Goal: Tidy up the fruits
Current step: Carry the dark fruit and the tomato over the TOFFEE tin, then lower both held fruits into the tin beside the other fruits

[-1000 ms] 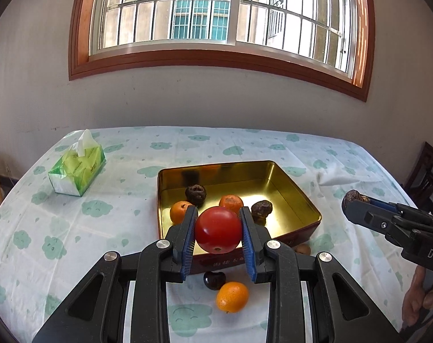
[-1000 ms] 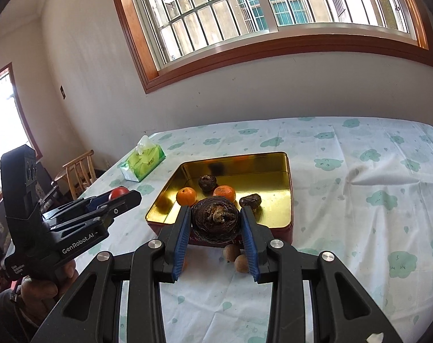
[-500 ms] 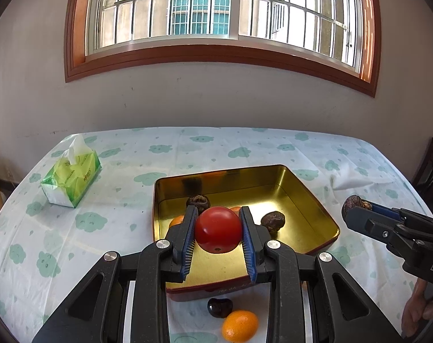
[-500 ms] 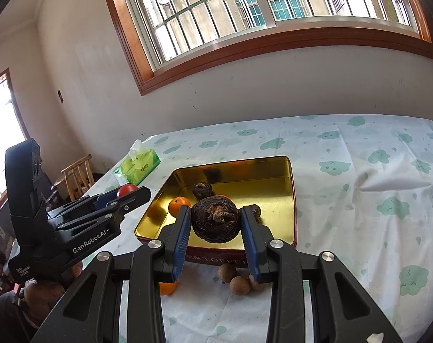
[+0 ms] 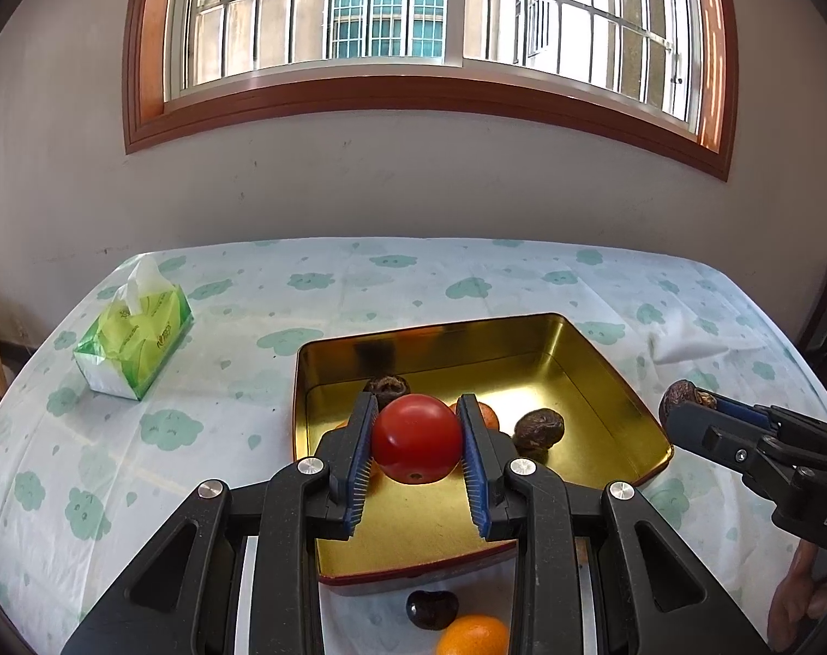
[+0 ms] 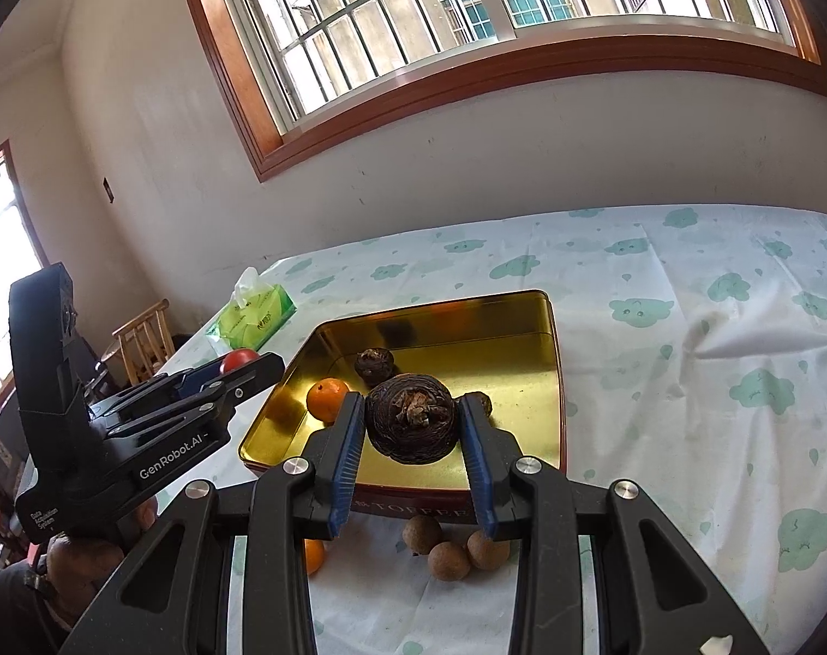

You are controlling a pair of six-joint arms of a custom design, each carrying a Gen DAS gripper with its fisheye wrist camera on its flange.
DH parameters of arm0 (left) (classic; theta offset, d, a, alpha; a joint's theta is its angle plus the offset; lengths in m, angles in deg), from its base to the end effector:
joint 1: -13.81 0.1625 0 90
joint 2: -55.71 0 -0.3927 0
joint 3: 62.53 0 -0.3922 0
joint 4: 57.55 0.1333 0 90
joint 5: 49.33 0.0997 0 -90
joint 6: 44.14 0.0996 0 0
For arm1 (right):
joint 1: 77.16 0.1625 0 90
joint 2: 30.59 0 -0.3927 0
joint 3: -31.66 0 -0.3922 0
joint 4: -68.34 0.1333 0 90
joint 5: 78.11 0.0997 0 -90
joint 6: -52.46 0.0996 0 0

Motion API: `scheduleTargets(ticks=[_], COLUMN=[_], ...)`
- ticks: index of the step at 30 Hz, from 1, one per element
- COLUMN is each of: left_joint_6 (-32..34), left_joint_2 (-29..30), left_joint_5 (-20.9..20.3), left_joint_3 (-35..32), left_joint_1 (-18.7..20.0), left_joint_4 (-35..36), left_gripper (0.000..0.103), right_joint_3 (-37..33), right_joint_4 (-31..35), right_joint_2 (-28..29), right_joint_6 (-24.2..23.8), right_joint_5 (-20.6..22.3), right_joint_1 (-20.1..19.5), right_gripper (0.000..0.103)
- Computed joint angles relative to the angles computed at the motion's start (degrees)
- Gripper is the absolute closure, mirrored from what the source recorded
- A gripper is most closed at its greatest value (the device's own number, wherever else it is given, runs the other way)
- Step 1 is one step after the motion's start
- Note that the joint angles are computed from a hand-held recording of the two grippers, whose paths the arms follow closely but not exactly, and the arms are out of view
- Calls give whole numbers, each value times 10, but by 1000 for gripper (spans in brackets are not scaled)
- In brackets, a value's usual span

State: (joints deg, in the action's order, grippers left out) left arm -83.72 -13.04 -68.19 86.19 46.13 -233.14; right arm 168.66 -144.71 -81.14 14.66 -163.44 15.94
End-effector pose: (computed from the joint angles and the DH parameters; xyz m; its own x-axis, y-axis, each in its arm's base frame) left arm -0.1429 -0.3596 0.1200 -0.7294 -0.1667 -0.6635 0.4882 0.5526 -0.6755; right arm 0.1635 -0.4048 0.0540 -0.7577 -0.5722 0.3138 -0.6427 0.5707 -0.5112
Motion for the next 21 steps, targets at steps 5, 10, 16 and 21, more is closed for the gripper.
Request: scheduleTargets(ticks=[5,10,16,21], left_joint_6=[9,25,46,53], left_joint_2=[8,19,31,35], left_joint_5=[3,4,3,2], left_joint_3=[-3,-7,-12,-14], left_joint_1=[7,14,22,26], left_joint_4=[-13,-33,-58,-68], left_gripper=[73,73,73,73], right_joint_3=[-6,-7,-9,-15], right_joint_4=[2,3,3,3], right_joint_2=[5,6,8,15], right_joint_6=[2,2,5,6], right_joint_5=[1,1,0,0], right_joint_1=[-3,-3,-3,-5], right_gripper=[71,71,71,71])
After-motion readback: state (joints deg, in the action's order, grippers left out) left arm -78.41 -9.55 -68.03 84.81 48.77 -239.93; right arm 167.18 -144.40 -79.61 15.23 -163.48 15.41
